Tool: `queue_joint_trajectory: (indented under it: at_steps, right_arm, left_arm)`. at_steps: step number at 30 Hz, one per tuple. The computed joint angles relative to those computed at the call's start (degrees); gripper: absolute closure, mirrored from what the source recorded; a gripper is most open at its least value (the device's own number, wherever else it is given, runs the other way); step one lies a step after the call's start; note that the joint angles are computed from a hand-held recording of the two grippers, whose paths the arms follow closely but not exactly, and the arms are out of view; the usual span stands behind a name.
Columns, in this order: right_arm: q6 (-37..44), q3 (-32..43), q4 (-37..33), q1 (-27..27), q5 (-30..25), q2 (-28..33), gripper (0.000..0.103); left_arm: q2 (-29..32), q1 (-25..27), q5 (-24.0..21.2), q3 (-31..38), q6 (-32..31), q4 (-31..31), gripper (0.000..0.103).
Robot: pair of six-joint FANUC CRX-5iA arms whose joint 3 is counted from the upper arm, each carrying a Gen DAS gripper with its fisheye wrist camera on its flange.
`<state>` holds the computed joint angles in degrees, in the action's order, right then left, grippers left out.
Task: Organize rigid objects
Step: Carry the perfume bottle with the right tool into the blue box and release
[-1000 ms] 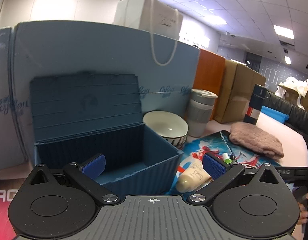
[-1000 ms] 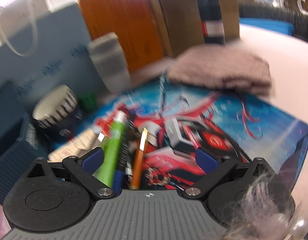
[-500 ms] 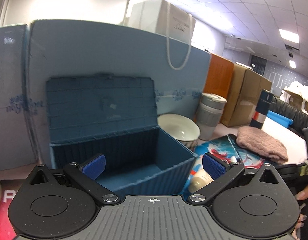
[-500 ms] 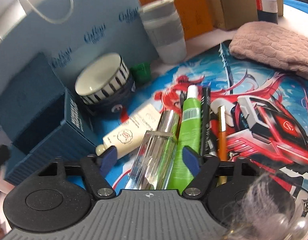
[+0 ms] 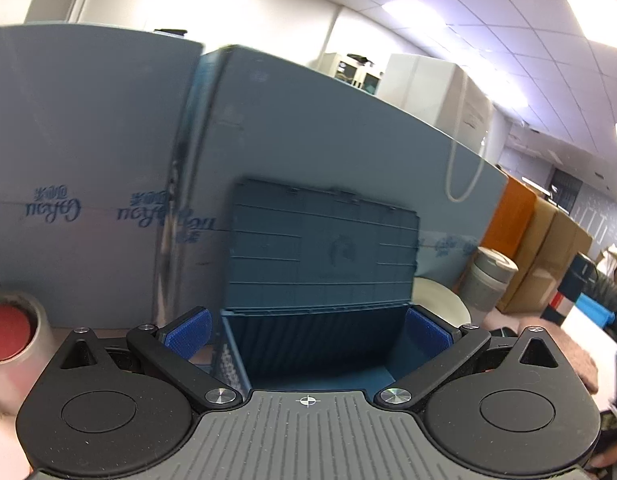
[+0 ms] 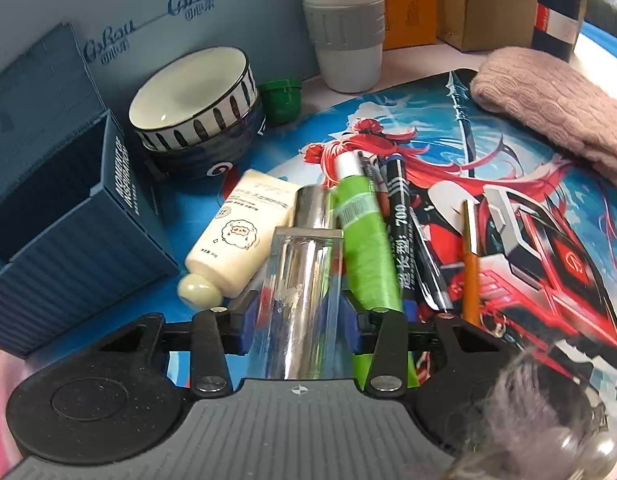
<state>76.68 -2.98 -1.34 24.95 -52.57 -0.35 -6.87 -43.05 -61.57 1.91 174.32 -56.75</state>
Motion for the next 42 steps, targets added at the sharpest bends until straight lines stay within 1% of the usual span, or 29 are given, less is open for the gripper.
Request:
queue_joint_trajectory:
  at_steps: [1, 4, 7, 9, 11, 13, 14, 16, 18, 20, 22, 24, 26, 28, 30, 32, 35, 39, 42]
  right_arm:
    - [0.3, -0.6, -0.3, -0.2, 0.5, -1.0, 0.068]
    - [1.7, -2.2, -2.2, -0.6, 2.2, -4.3, 0.068]
    - [2.4, -4.6, -1.7, 0.3, 5.9, -8.4, 0.068]
    - [3.5, -5.2, -2.5, 0.8, 8.4, -10.2, 0.068]
    - [6.2, -4.4, -5.0, 0.7, 10.1, -10.8, 0.068]
    - [10.3, -2.7, -9.5, 0.2, 11.2, -10.7, 0.068]
    - [13.8, -1.2, -14.0, -0.8, 11.5, -10.4, 0.068]
    - [23.2, 2.6, -24.8, -3.7, 10.1, -8.9, 0.068]
    - [31.0, 5.2, -32.1, -5.0, 9.5, -7.3, 0.068]
    - [40.6, 7.6, -39.1, -6.0, 8.3, -5.4, 0.068]
    - [52.2, 10.5, -47.5, -8.0, 5.0, -2.7, 0.068]
    - [63.5, 13.7, -55.0, -10.3, -0.4, 0.6, 0.068]
    - [71.6, 16.3, -58.4, -11.3, -4.8, 3.8, 0.068]
    - [77.3, 18.6, -58.7, -11.0, -7.7, 6.6, 0.068]
    - [82.9, 21.7, -58.3, -11.1, -11.9, 9.5, 0.068]
    - [86.2, 25.0, -55.4, -10.0, -15.2, 12.0, 0.068]
    - [88.2, 30.1, -49.2, -7.5, -20.0, 15.2, 0.068]
    - [88.0, 35.1, -42.5, -4.9, -25.8, 18.1, 0.068]
    - [86.0, 40.5, -38.9, -3.2, -30.5, 21.4, 0.068]
  left_arm:
    - [-0.3, 0.5, 0.5, -0.4, 0.1, 0.5, 0.0]
    - [-0.9, 1.7, 1.7, -1.2, 0.2, 1.9, 0.0]
    - [-1.3, 2.2, 2.4, -1.9, 0.9, 2.3, 0.0]
    - [-1.5, 2.5, 2.5, -2.1, 1.0, 2.6, 0.0]
    - [-1.7, 2.8, 2.9, -2.4, 0.9, 2.8, 0.0]
    - [-2.0, 2.9, 2.8, -2.7, 1.1, 2.8, 0.0]
    - [-1.9, 3.0, 2.7, -2.6, 1.3, 2.8, 0.0]
    - [-2.0, 3.1, 2.4, -2.8, 1.8, 2.8, 0.0]
    - [-2.2, 3.7, 2.7, -3.1, 2.0, 3.3, 0.0]
    - [-2.5, 4.4, 3.5, -3.7, 2.1, 4.1, 0.0]
    - [-2.9, 5.2, 4.3, -4.4, 2.2, 4.9, 0.0]
    - [-3.1, 6.0, 5.0, -4.9, 2.2, 5.6, 0.0]
    - [-3.2, 6.8, 5.4, -5.1, 2.2, 6.5, 0.0]
    - [-3.2, 7.4, 5.5, -5.3, 2.2, 7.2, 0.0]
    - [-3.3, 7.8, 5.2, -5.5, 2.5, 7.5, 0.0]
    - [-3.2, 8.1, 5.3, -5.5, 2.4, 7.9, 0.0]
    - [-2.6, 8.4, 4.9, -5.2, 1.7, 8.3, 0.0]
    - [-2.5, 8.6, 4.4, -5.2, 1.7, 8.6, 0.0]
    - [-2.3, 8.8, 4.4, -5.1, 1.1, 9.1, 0.0]
